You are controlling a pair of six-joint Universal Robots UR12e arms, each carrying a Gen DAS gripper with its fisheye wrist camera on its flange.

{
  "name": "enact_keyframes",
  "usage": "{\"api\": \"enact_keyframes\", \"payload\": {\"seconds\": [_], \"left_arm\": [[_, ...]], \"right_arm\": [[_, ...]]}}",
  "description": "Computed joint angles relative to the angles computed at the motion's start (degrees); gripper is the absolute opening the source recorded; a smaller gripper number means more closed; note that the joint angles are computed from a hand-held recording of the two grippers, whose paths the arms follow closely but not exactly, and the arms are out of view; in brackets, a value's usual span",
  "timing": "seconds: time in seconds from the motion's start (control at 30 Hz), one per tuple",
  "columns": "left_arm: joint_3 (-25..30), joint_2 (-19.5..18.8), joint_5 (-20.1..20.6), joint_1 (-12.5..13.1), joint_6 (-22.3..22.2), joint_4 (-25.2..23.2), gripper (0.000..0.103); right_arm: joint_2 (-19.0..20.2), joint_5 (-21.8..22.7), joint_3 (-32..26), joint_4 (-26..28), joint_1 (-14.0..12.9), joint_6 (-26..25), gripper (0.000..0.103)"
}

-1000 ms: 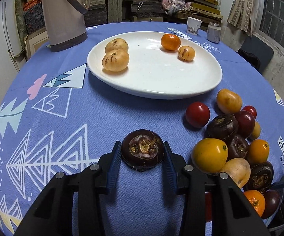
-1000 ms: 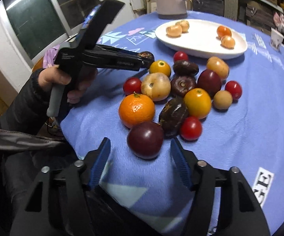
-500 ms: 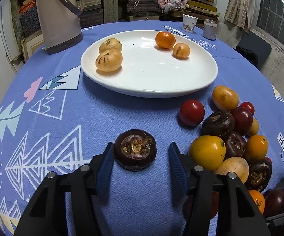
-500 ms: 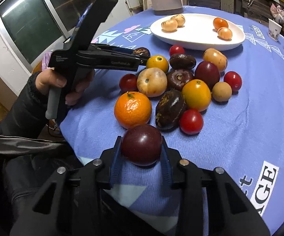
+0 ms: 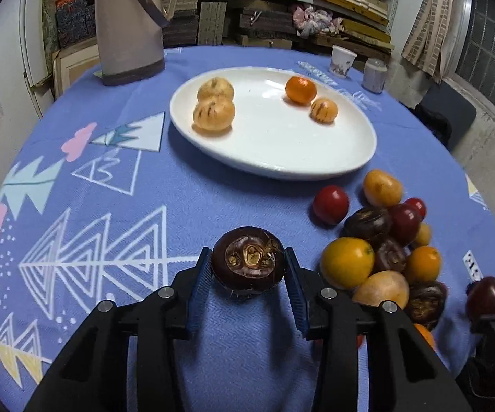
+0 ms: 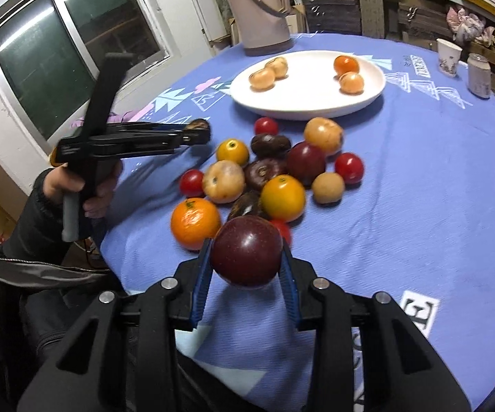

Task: Organize fruits
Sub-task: 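Grasp the dark brown fruit with the left tool while the right grasps a dark red plum, then set the dark fruit and plum on the white plate, open both tools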

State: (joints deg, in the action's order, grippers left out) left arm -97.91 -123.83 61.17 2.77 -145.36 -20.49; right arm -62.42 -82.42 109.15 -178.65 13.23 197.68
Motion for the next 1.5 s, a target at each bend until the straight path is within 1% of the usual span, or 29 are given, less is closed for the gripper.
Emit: {"api": "enact_keyframes", "payload": {"seconds": [0.13,0.23,0.33,0.37,0.47,0.53,0.63,0.7,0.73,0.77,0.8,0.9,0.93,1.0,1.07,1.13,1.23,1.37,1.43,1.47,1.5], "left_arm": [[-0.5,1.3,-2.1,0.4,0.0,1.6,0.042],[0.0,1.8,-2.8,0.3,0.1,2.5,0.042],[1.3,1.9,-4.0,0.2,-0.5,3.0,0.042],[1.8,1.9,-4.1,0.1,-0.8,3.2,0.042],[3.8,1.3,-4.0,-0.5,-1.7,3.5,0.042],[5.6,0.7,-4.1,-1.2,-2.3,3.1,0.042],[8.7,-1.1,-3.1,-2.7,-2.3,1.2,0.042],[10.9,-2.6,-1.9,-3.7,-3.1,-0.5,0.042],[12.9,-3.9,-1.0,-4.4,-3.4,-2.8,0.042],[13.8,-4.6,-0.4,-4.8,-3.5,-3.6,0.042],[15.7,-6.0,1.1,-5.5,-3.9,-5.4,0.042],[19.5,-8.8,3.4,-6.6,-5.1,-9.7,0.042],[20.5,-9.5,3.8,-6.8,-5.5,-10.4,0.042],[21.8,-10.6,4.6,-7.2,-6.2,-10.6,0.042],[22.8,-11.5,4.6,-7.4,-6.5,-10.3,0.042],[23.5,-12.1,5.7,-7.8,-6.4,-9.8,0.042],[24.0,-12.8,7.4,-8.4,-6.7,-7.6,0.042],[25.4,-13.8,8.9,-9.0,-7.6,-7.3,0.042],[26.1,-14.2,8.9,-9.1,-8.9,-7.9,0.043],[26.3,-14.3,8.7,-9.1,-9.2,-7.8,0.046],[26.3,-14.3,8.5,-9.1,-9.5,-7.7,0.051]], "right_arm": [[-0.7,-3.0,-0.4,0.2,-0.4,-1.0,0.036],[-1.0,-5.4,-1.3,-0.6,-0.7,-2.4,0.036],[-1.0,-6.3,-2.9,-1.5,-1.5,-3.9,0.036],[-0.8,-6.6,-3.7,-1.4,-1.8,-5.0,0.036],[0.3,-6.8,-6.7,-0.2,-2.7,-8.0,0.036],[1.4,-6.5,-9.1,1.2,-3.3,-8.9,0.036],[4.1,-4.4,-13.4,4.7,-4.6,-9.5,0.036],[6.3,-3.0,-16.9,8.5,-5.3,-10.1,0.036],[7.5,-2.6,-18.6,10.2,-5.6,-10.2,0.036],[8.3,-2.1,-19.7,11.6,-5.8,-10.0,0.036],[9.2,-1.6,-21.0,12.9,-6.1,-9.8,0.036],[11.5,-0.9,-23.7,16.0,-6.7,-9.4,0.036],[12.0,-0.8,-24.3,16.9,-6.8,-9.2,0.036],[13.0,-1.5,-25.4,18.4,-7.0,-8.6,0.036],[13.6,-1.8,-25.9,18.9,-7.1,-8.1,0.036],[14.1,-2.1,-26.3,18.6,-7.2,-7.7,0.036],[14.7,-3.5,-26.8,17.8,-7.1,-7.8,0.036],[15.6,-5.5,-27.8,16.9,-7.2,-7.9,0.036],[16.0,-7.1,-28.4,16.8,-7.2,-7.4,0.037],[16.2,-8.1,-28.6,17.1,-7.2,-7.0,0.039],[16.1,-8.0,-28.5,17.0,-7.4,-6.3,0.041]]}}
